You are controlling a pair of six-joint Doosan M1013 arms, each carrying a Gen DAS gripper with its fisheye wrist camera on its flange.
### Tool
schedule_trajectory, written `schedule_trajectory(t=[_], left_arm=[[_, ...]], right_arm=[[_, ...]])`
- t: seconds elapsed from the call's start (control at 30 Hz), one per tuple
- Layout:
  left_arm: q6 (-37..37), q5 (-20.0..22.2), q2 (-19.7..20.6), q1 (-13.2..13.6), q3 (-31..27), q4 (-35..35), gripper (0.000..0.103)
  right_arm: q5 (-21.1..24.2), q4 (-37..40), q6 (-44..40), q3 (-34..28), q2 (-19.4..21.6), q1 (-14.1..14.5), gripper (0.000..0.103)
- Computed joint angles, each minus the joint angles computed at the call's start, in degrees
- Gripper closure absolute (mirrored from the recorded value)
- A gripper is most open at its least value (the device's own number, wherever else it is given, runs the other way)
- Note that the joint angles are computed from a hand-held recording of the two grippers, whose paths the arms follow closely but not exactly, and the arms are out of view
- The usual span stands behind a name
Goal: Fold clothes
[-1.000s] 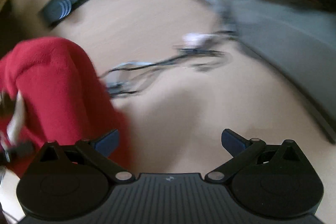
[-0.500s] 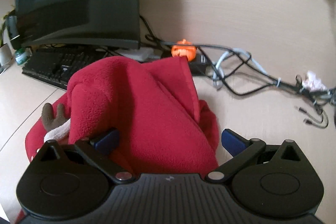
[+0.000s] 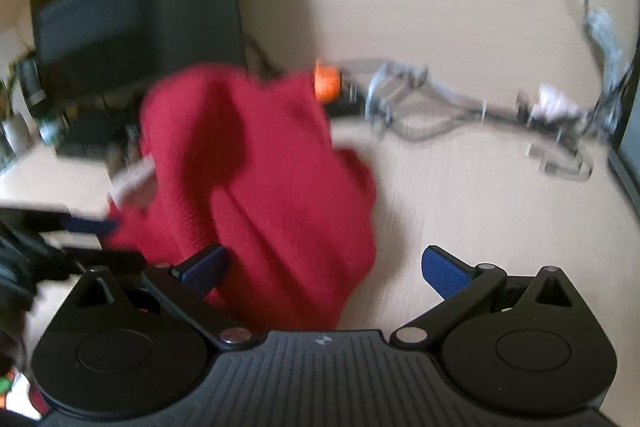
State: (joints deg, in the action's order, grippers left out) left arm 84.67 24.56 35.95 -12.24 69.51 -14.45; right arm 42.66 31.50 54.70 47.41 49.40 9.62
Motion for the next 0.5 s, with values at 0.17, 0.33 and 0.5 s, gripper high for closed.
schedule_trajectory(t=[0.17,0.33,0.5], left_arm=[[5.0,-4.5,-2.1,0.5,1.1,-1.8,0.006],[-7.5,-3.0,-0.7,2.0,-0.3,5.6,0.006],[-1.4,-0.7,1.2,3.7,-1.2,-8.2,0.006]], right_arm=[[-3.3,-0.6,-2.8,1.3,-0.7,0.6,0.000],[-2.4,16.2,-13.4,3.8,-2.9,-1.6,0.000],[1.8,17.3,-4.1,1.9,-2.0,-2.5,0.000]])
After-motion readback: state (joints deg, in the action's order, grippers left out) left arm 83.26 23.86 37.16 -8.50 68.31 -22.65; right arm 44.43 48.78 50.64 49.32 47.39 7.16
